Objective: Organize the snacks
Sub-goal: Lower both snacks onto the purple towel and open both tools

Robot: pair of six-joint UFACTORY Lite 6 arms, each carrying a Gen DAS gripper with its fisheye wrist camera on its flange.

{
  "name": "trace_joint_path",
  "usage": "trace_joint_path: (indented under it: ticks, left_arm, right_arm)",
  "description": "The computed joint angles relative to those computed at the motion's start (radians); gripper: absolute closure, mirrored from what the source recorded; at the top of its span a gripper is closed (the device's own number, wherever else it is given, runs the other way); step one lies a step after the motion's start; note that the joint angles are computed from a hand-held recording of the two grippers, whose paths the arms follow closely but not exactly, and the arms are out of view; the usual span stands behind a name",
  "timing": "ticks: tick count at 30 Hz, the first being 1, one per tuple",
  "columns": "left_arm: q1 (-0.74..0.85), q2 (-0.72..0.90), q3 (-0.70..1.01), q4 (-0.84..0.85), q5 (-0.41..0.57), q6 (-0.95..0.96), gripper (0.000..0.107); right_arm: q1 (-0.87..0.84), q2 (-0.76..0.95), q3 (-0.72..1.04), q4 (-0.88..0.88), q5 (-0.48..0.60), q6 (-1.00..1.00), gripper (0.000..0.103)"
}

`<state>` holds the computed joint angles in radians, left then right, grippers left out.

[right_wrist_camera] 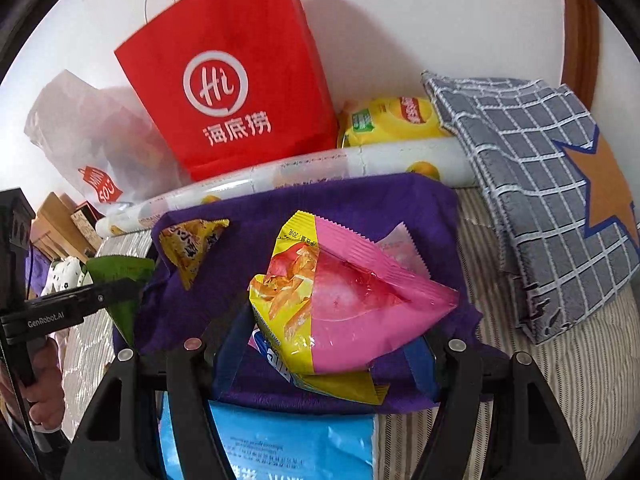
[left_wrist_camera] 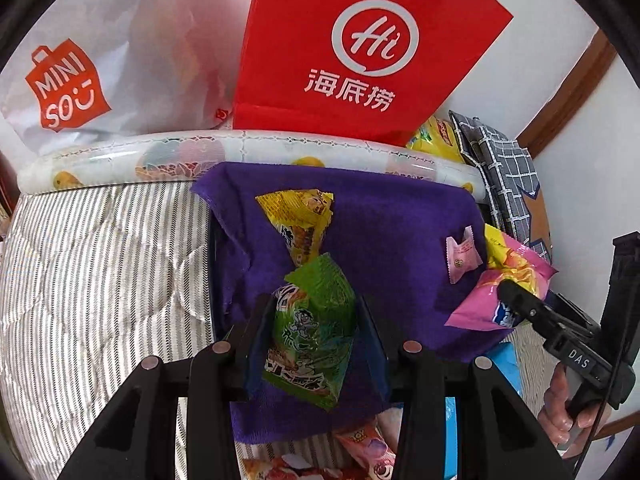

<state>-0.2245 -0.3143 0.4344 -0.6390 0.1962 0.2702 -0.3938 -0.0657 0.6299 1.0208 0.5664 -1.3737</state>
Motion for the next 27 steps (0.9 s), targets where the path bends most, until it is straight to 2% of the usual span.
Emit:
trace_joint_path:
  ticks: [4,7,18,27]
  left_arm:
    - [-0.010,0.062,0.018,0.006,-0.034,0.002,0.067]
    - [0.001,0.090,0.028,-0.089,-0.023,0.108,0.067]
    - [-0.021,0.172,0.050,-0.228,-0.060,0.253,0.067]
    - [-0.060,0.218,0.069,-0.190,-0.081,0.210,0.067]
  right_arm:
    - [0.026,0.054,0.014,0.020,-0.026,-0.019,0.034]
    - [0.042,0.089,0.027,0.031,-0.045,-0.025,0.034]
    - [0.105,0.167,0.054,0.002,-0.083,-0.017,0.034]
    - [0.123,0.225,0.106,-0.036,-0.085,0.027,0.034]
